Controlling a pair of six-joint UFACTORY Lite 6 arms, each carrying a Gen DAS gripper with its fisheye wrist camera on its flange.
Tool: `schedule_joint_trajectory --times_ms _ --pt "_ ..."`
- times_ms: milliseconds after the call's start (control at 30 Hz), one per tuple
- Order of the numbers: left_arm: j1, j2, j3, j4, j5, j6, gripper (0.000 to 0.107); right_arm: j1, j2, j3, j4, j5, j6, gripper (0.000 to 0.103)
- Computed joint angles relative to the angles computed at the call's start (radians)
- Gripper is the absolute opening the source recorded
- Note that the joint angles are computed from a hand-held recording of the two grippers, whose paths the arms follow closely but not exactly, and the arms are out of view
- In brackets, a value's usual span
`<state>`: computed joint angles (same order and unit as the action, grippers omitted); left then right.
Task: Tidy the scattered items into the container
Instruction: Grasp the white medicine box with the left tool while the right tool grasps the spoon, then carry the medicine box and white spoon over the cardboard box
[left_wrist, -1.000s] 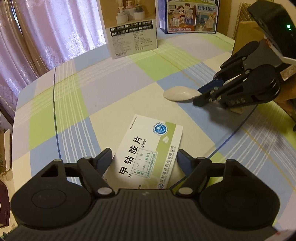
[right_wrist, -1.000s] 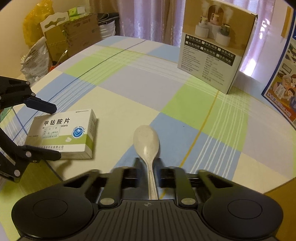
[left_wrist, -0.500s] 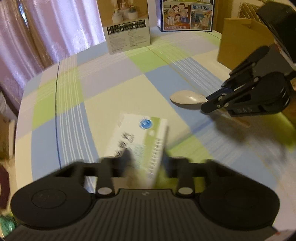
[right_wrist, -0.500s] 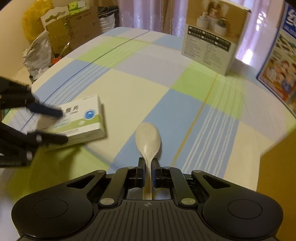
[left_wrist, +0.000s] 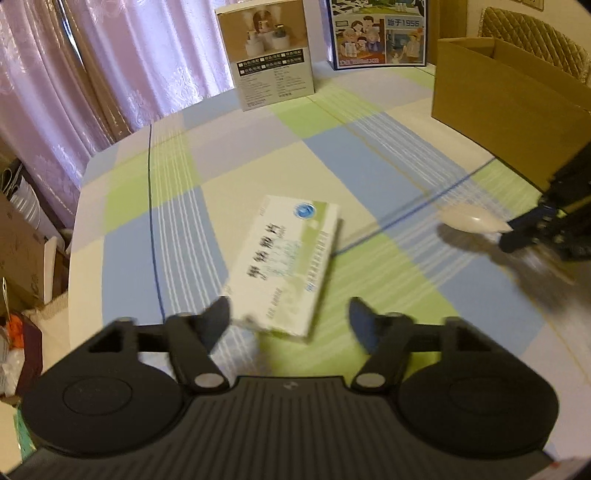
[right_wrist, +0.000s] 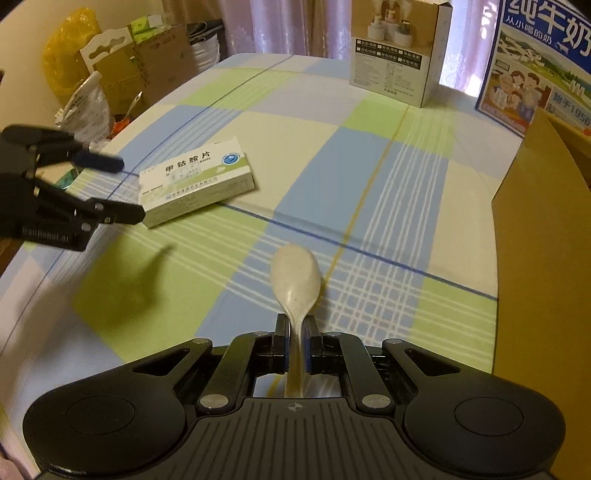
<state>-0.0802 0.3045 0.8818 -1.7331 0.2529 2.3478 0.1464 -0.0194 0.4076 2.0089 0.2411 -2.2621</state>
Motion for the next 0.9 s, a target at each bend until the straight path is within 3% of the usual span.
schedule_joint_trajectory --times_ms 133,267,400,467,533,667,900 --pt "-0.010 0.124 0.132 0.113 -0.013 -0.069 0.084 0.022 0.071 0.048 0.199 0.014 -0.183 0.004" --pt "-0.036 0.244 0.254 0.218 -0.025 -0.135 0.084 0.043 0.168 0.113 0.391 0.041 -0.357 0.004" --pt "-0.052 0.324 0.350 0.377 -0.013 -0.286 0.084 0.041 0.250 0.170 0.457 0.069 -0.419 0.004" --pt "-0.063 0.355 0.391 0.516 -0.005 -0.427 0.080 0.037 0.274 0.184 0.463 0.080 -0.423 0.004" --pt "-0.079 0.368 0.405 0.613 -0.022 -0.535 0.069 0.033 0.280 0.186 0.450 0.085 -0.409 0.004" --pt "-0.104 0.281 0.304 0.674 -0.031 -0.662 0.067 0.013 0.220 0.135 0.377 0.083 -0.332 0.004" --pt "-0.210 -0.099 -0.157 0.357 -0.084 -0.536 0.067 -0.092 -0.086 -0.108 -0.005 0.071 0.039 0.004"
